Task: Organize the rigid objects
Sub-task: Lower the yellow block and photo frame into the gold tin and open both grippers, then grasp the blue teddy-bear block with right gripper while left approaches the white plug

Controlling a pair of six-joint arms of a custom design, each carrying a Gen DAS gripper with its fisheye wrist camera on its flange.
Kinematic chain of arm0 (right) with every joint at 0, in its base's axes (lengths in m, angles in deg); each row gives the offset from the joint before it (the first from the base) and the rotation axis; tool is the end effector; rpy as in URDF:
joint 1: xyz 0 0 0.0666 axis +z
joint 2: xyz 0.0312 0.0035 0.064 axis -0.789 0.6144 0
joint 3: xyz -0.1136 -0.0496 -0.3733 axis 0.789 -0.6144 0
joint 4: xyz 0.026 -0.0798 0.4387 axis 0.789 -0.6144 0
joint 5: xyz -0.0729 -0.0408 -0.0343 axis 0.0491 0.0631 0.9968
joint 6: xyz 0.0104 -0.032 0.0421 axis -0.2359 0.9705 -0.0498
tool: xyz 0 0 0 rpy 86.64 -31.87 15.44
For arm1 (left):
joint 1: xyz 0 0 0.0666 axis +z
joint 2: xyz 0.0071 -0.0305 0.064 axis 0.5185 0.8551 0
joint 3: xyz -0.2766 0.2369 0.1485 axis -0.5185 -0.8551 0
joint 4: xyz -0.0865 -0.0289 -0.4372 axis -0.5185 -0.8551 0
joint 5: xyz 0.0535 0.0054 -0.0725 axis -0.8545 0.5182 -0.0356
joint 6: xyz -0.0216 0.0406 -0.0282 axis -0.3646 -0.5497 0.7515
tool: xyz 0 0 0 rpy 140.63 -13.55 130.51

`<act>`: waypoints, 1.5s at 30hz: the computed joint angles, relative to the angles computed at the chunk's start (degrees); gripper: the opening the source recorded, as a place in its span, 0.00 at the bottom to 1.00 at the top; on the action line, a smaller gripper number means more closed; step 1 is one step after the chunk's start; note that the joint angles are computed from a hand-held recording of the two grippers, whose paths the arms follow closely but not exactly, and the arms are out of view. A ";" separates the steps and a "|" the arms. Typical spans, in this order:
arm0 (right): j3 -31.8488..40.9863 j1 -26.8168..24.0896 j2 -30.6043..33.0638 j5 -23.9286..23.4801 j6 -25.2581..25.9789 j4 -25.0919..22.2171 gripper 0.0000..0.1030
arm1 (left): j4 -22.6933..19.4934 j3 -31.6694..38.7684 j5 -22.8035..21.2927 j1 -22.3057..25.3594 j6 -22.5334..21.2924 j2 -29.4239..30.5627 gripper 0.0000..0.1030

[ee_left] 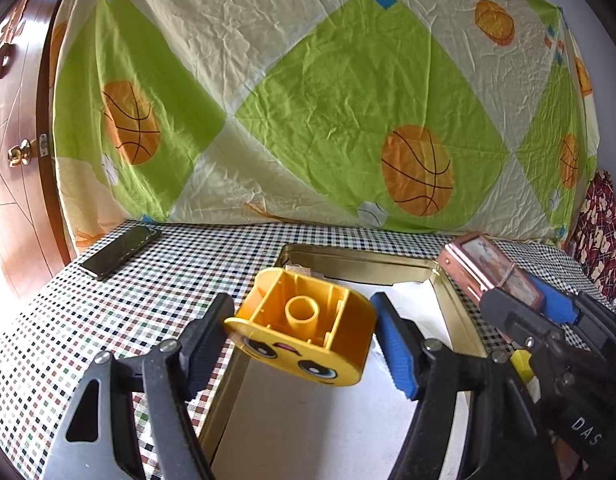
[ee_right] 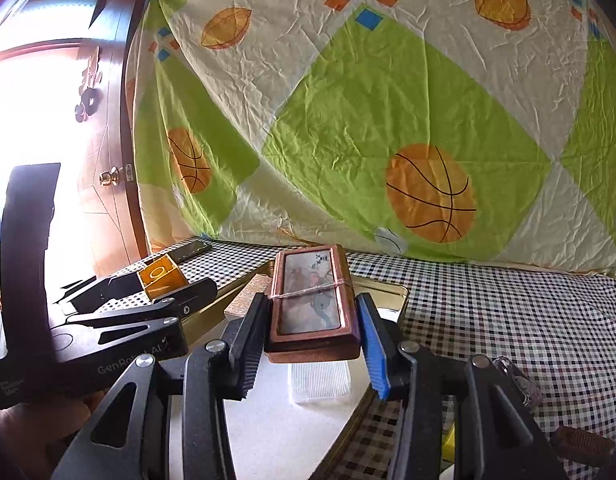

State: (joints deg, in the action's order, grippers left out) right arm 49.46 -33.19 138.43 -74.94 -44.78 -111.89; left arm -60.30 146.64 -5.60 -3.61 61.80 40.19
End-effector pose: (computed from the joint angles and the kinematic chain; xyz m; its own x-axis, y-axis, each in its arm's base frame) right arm 0.3643 0.1393 0.4911 -0.2931 -0.2640 -0.9189 -0.6967 0.7172 0.0162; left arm 0.3038 -0.1803 0.4775 -0.3977 -0.2353 -0.8868 -0.3798 0.9221 -0.0743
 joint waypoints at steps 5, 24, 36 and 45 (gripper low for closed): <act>2.81 0.40 3.19 0.65 0.25 -2.59 0.45 | -4.71 2.68 2.73 1.41 -0.17 2.41 0.68; 6.84 0.69 9.11 1.65 2.49 -10.13 0.61 | -17.61 9.57 6.19 4.38 -2.78 9.22 0.87; 0.29 -17.87 -0.16 -7.37 5.35 -10.22 0.70 | -6.11 4.88 -2.45 -8.55 0.88 5.53 0.98; 0.34 -27.01 -1.16 -9.79 6.42 -10.67 0.70 | -0.77 9.96 -0.35 -14.32 -4.05 13.92 0.97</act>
State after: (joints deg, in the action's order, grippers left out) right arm 49.81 -60.20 137.27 -84.72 -38.36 -122.56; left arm -61.07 156.60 -5.95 -17.93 57.74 54.12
